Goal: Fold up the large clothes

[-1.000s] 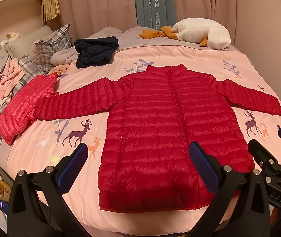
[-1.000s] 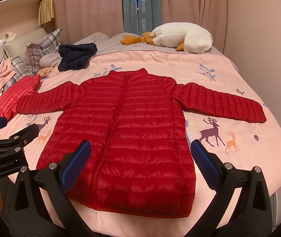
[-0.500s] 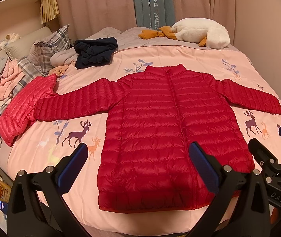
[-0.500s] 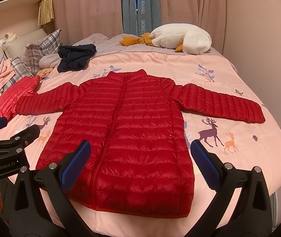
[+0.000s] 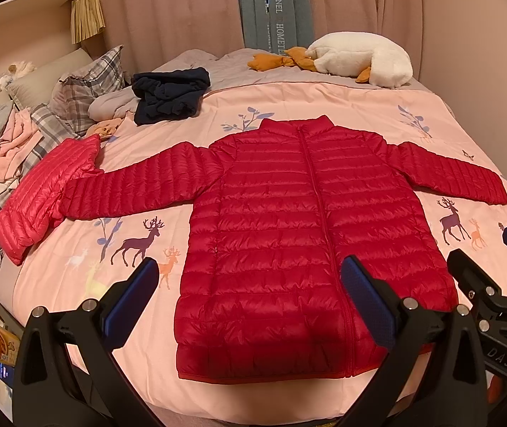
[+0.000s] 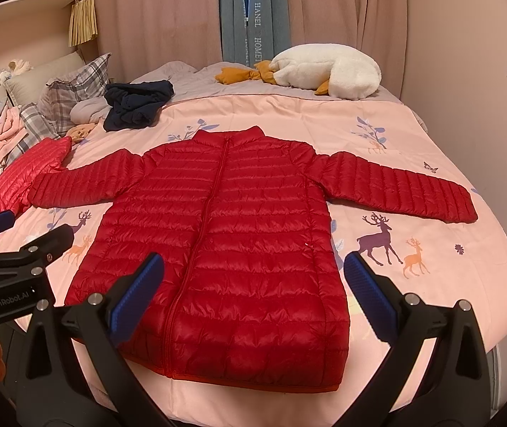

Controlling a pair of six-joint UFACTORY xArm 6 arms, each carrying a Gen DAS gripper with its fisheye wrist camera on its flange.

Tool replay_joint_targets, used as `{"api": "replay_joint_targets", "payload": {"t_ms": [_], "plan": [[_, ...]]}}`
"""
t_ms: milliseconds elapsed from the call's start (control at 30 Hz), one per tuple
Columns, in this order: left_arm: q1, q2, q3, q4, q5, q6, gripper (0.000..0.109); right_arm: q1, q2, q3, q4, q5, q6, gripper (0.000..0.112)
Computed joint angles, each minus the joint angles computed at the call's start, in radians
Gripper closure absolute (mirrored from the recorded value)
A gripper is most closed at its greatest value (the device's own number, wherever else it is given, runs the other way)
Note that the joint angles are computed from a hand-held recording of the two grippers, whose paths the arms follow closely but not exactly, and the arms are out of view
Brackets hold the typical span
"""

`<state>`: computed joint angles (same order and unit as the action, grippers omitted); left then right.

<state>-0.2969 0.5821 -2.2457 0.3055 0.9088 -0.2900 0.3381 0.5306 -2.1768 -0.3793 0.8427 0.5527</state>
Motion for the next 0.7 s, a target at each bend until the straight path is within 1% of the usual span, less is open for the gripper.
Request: {"api": "replay_joint_targets", "payload": {"t_ms": [700], "plan": [[-0.007, 0.003, -0.006, 0.005, 0.004, -0.005, 0.007, 0.000, -0.007, 0.000, -0.002, 0.002, 0.000, 0.012]]}}
